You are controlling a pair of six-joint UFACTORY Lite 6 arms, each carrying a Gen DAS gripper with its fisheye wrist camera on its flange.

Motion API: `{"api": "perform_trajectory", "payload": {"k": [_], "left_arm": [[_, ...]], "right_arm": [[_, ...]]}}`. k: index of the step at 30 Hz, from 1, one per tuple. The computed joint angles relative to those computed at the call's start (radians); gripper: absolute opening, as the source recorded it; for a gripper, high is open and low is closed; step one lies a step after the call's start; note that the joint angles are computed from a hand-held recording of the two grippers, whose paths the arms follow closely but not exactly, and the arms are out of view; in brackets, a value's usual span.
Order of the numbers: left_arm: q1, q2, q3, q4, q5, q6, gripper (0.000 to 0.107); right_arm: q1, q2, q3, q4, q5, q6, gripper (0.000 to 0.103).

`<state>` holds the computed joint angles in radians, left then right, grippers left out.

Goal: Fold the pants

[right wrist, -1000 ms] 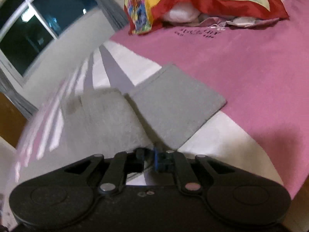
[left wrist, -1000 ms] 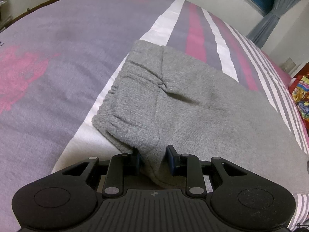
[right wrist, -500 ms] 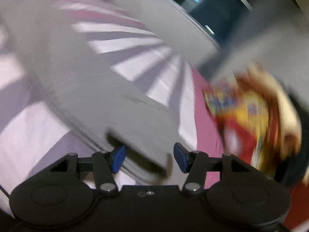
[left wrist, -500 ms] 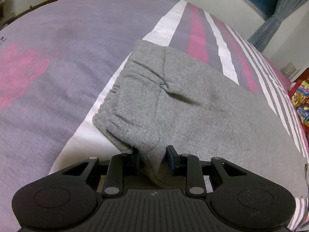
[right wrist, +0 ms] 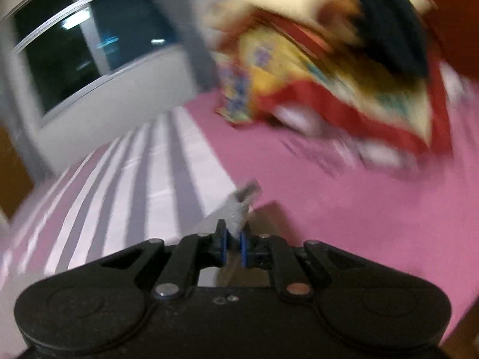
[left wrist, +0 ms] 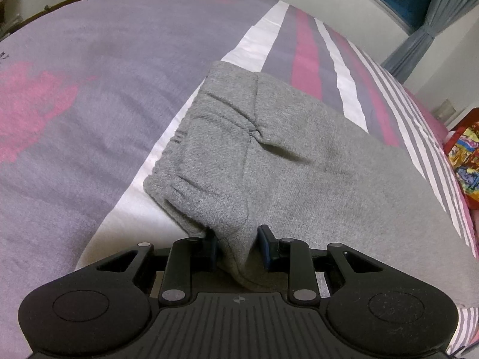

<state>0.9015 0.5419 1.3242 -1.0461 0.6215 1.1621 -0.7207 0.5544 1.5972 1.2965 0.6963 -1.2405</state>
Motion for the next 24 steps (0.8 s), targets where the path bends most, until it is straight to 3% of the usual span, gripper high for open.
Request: {"api": "perform_trajectory", "payload": {"k": [3, 9, 12, 15, 16, 21, 22, 23, 24], "left_arm": [[-0.003, -0.005, -0.002, 0.009, -0.006, -0.007, 0.028], [-0.012, -0.012, -0.012, -0.006, -0.022, -0.002, 0.028], [-0.007, -0.038, -0.046, -0.047, -0.031, 0.033, 0.028], [0.009, -0.138, -0.151, -0.179, -0.058, 0.178, 0.028], [0.024, -0.185, -0.203, -0.260, -0.059, 0.262, 0.028], [0.074, -0.238, -0.292, -0.411, -0.058, 0.373, 0.029], [0.079, -0.235, -0.297, -0.420, -0.058, 0.374, 0.032], [0.085, -0.236, -0.303, -0.435, -0.056, 0.382, 0.044], [0.091, -0.240, -0.316, -0.476, -0.058, 0.408, 0.053]], "right_arm": [[-0.030, 0.166, 0.121, -0.132, 0.047, 0.167, 0.008], [-0.062, 0.139, 0.080, -0.035, 0.089, 0.125, 0.008], [-0.036, 0.178, 0.122, -0.135, 0.042, 0.201, 0.007], [-0.021, 0.043, -0.024, -0.005, -0.050, 0.055, 0.023], [-0.015, -0.017, -0.082, 0.069, -0.054, -0.050, 0.023], [0.152, -0.136, -0.093, 0.086, 0.113, -0.160, 0.023], [0.227, -0.141, -0.068, 0.072, 0.129, -0.151, 0.024], [0.318, -0.127, -0.022, 0.049, 0.149, -0.125, 0.026], [0.390, -0.107, 0.025, 0.030, 0.160, -0.092, 0.035]]}}
